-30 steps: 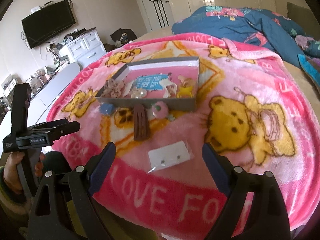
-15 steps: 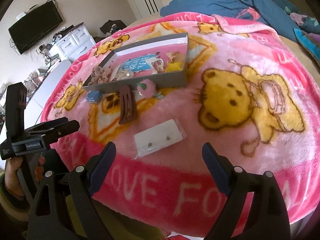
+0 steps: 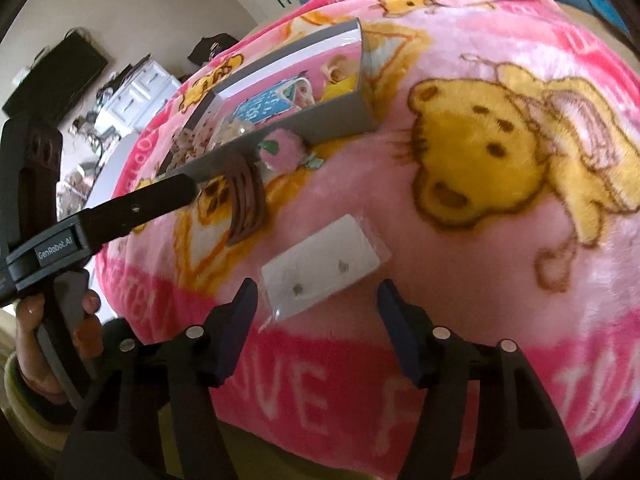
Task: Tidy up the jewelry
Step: 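Grasp the clear earring packet with the right tool while the left grasps the pink fuzzy clip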
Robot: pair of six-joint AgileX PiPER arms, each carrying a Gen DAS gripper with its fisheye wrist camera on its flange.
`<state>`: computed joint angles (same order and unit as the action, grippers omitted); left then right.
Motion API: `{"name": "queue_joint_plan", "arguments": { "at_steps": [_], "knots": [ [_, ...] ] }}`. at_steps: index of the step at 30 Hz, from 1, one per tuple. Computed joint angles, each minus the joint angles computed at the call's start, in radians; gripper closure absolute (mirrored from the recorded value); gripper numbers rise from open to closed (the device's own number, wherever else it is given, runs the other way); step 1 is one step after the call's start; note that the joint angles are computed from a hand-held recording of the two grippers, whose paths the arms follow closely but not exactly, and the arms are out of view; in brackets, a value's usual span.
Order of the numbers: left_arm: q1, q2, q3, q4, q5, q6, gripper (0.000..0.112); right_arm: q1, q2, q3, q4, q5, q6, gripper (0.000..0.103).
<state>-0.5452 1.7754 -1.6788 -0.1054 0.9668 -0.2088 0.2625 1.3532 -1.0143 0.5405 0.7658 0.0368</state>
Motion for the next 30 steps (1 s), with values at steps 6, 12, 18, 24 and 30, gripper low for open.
{"name": "queue_joint_plan", "arguments": {
  "at_steps": [6, 12, 18, 24, 30],
  "knots": [
    [0.015, 0.161, -0.197, -0.088, 0.094, 0.037, 0.046, -0.048, 0.041, 0.001, 0.077, -0.031, -0.050, 0.079],
    [0.015, 0.273, -0.336, -0.120, 0.163, 0.050, 0.060, -0.041, -0.008, 0.017, 0.020, -0.061, -0.075, 0.084],
    [0.007, 0.339, -0.406, -0.107, 0.185, 0.033, 0.073, -0.067, -0.043, 0.022, -0.010, -0.047, -0.093, 0.085],
    [0.007, 0.351, -0.403, -0.111, 0.163, 0.018, 0.082, -0.090, -0.071, 0.014, -0.045, -0.030, -0.080, 0.086],
    [0.008, 0.314, -0.359, -0.144, 0.139, 0.041, 0.088, -0.096, -0.086, -0.017, -0.091, -0.013, -0.050, 0.086]
  ]
}}
